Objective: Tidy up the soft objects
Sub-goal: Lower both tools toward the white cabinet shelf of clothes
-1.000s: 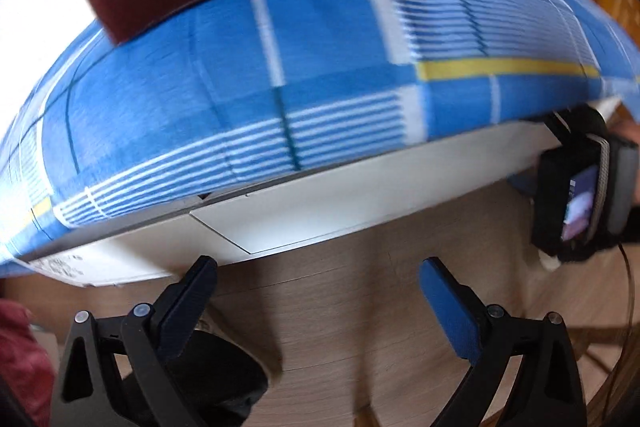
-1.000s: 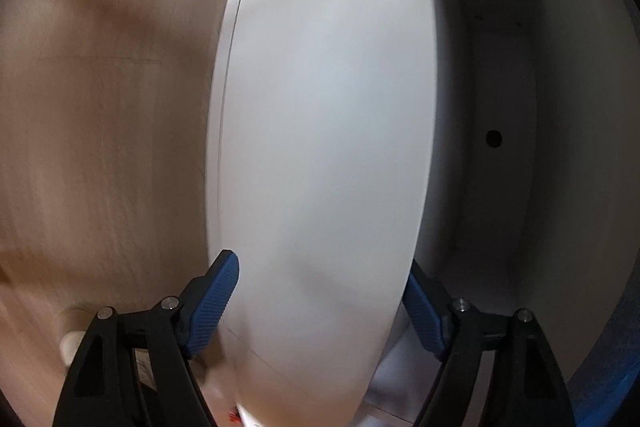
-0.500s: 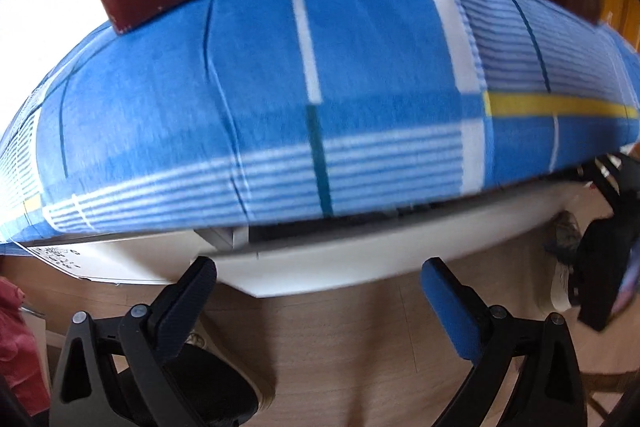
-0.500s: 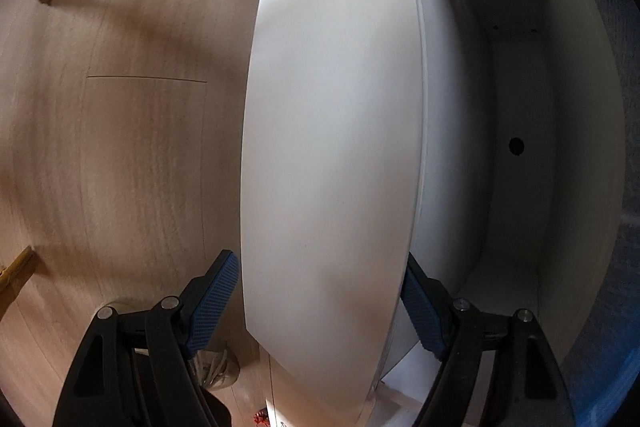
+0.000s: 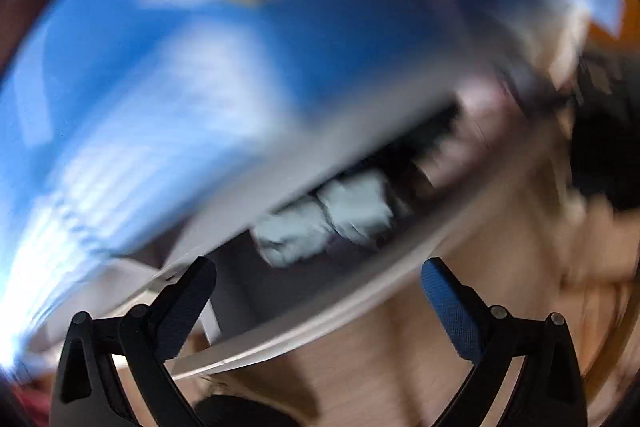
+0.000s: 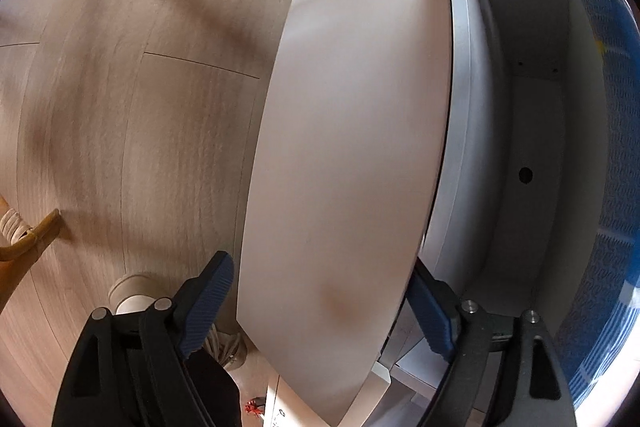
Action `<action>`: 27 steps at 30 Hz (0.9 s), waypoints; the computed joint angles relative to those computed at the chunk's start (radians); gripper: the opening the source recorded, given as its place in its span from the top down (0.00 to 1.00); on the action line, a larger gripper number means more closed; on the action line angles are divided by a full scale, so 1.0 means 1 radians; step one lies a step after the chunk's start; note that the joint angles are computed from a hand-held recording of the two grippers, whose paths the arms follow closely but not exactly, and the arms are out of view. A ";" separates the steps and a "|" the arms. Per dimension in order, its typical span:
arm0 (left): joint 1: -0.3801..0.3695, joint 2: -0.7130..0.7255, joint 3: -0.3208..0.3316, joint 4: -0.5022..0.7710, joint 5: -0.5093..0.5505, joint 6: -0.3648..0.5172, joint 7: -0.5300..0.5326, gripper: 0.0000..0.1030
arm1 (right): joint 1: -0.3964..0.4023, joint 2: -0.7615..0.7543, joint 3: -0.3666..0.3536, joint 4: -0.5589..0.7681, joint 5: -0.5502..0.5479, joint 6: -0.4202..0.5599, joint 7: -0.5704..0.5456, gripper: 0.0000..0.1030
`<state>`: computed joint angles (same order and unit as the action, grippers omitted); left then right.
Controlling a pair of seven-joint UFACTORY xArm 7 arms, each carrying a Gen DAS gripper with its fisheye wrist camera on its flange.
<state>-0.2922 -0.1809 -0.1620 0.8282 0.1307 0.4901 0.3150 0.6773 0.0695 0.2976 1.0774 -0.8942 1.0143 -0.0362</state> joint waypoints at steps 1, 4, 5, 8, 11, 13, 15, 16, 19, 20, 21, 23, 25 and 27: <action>-0.040 0.001 0.029 0.002 -0.034 0.034 0.086 0.00 | -0.001 -0.004 0.000 0.000 0.008 -0.002 -0.006 0.16; -0.044 0.008 0.002 -0.019 0.079 0.099 0.200 0.00 | -0.006 -0.006 -0.002 -0.008 0.013 -0.011 -0.009 0.16; -0.015 0.009 -0.030 -0.034 0.152 0.086 0.188 0.01 | -0.006 -0.008 -0.001 -0.004 0.017 -0.007 -0.015 0.16; -0.029 0.011 -0.018 -0.022 0.118 0.093 0.201 0.03 | -0.008 0.011 -0.004 -0.003 0.020 -0.022 0.002 0.16; -0.029 0.025 -0.015 0.008 0.081 0.120 0.225 0.04 | -0.007 0.021 -0.009 0.000 0.033 -0.030 0.012 0.16; -0.030 0.024 -0.018 0.009 0.082 0.161 0.236 0.04 | -0.008 0.021 -0.012 0.003 0.048 -0.034 0.008 0.16; -0.032 -0.011 -0.010 -0.012 0.075 0.181 0.277 0.02 | -0.014 0.022 -0.014 0.022 0.104 -0.031 0.000 0.16; -0.032 -0.007 -0.009 -0.010 0.071 0.194 0.293 0.01 | -0.016 0.026 -0.015 0.036 0.136 -0.025 -0.001 0.16; -0.041 -0.012 -0.002 0.017 0.041 0.295 0.386 0.01 | -0.017 0.028 -0.011 0.066 0.228 0.010 -0.041 0.16; -0.045 -0.019 0.002 0.031 0.022 0.344 0.428 0.01 | -0.015 0.026 -0.008 0.071 0.250 0.021 -0.054 0.16; -0.049 -0.028 0.003 0.038 0.009 0.390 0.463 0.01 | -0.013 0.024 -0.005 0.082 0.287 0.041 -0.066 0.16; -0.055 -0.047 0.001 0.053 -0.011 0.476 0.516 0.01 | -0.016 0.019 -0.001 0.109 0.390 0.073 -0.091 0.16; -0.059 -0.064 0.002 0.066 -0.034 0.551 0.565 0.01 | -0.019 0.010 0.005 0.128 0.490 0.107 -0.128 0.16; -0.058 -0.088 0.001 0.059 -0.043 0.588 0.589 0.01 | -0.014 0.004 0.012 0.131 0.521 0.135 -0.164 0.16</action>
<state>-0.3507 -0.2691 -0.1611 0.8868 0.0880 1.0782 0.9043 0.6637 0.0734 0.3095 1.2088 -0.3730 1.1492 -0.2000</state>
